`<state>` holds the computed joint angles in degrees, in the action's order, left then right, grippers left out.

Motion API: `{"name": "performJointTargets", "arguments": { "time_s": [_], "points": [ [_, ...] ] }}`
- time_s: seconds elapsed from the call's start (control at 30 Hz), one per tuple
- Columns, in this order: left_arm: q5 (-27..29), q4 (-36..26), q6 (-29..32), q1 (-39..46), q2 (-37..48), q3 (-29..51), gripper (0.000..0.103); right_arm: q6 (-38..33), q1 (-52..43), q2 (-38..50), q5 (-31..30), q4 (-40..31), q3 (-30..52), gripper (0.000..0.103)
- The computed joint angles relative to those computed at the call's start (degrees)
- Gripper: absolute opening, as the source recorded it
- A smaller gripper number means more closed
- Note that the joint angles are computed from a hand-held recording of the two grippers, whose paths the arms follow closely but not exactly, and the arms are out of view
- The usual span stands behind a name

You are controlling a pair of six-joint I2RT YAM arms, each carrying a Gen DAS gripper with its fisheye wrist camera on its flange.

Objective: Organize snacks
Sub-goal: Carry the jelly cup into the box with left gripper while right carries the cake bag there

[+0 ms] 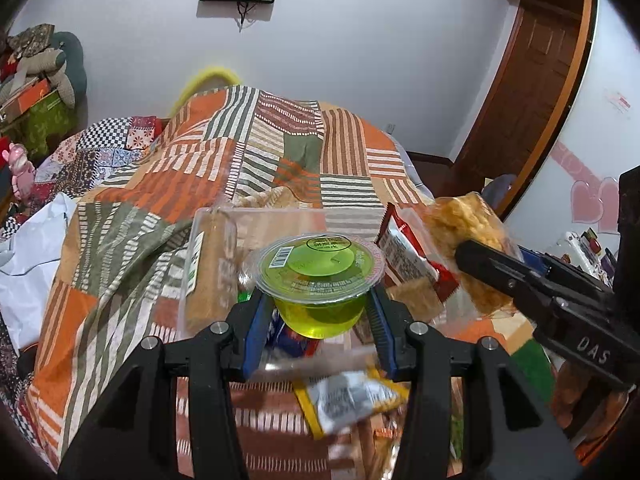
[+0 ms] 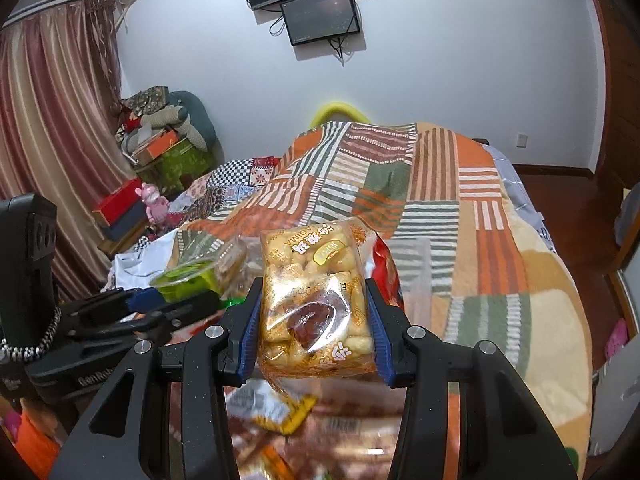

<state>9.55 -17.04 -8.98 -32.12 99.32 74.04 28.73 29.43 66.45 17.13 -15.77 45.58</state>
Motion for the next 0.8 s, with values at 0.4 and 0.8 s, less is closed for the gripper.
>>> {"name": "performJointTargets", "arguments": {
  "time_s": [0.4, 0.8],
  "points": [
    [-1.1, -3.2, -0.2, 0.5, 11.4, 10.9, 0.046, -2.8, -6.7, 12.6, -7.4, 1.4, 6.6, 0.043],
    [-1.8, -4.1, 0.1, 0.5, 16.4, 14.9, 0.046, -4.2, -9.1, 18.3, -9.2, -0.2, 9.6, 0.043]
  ]
}}
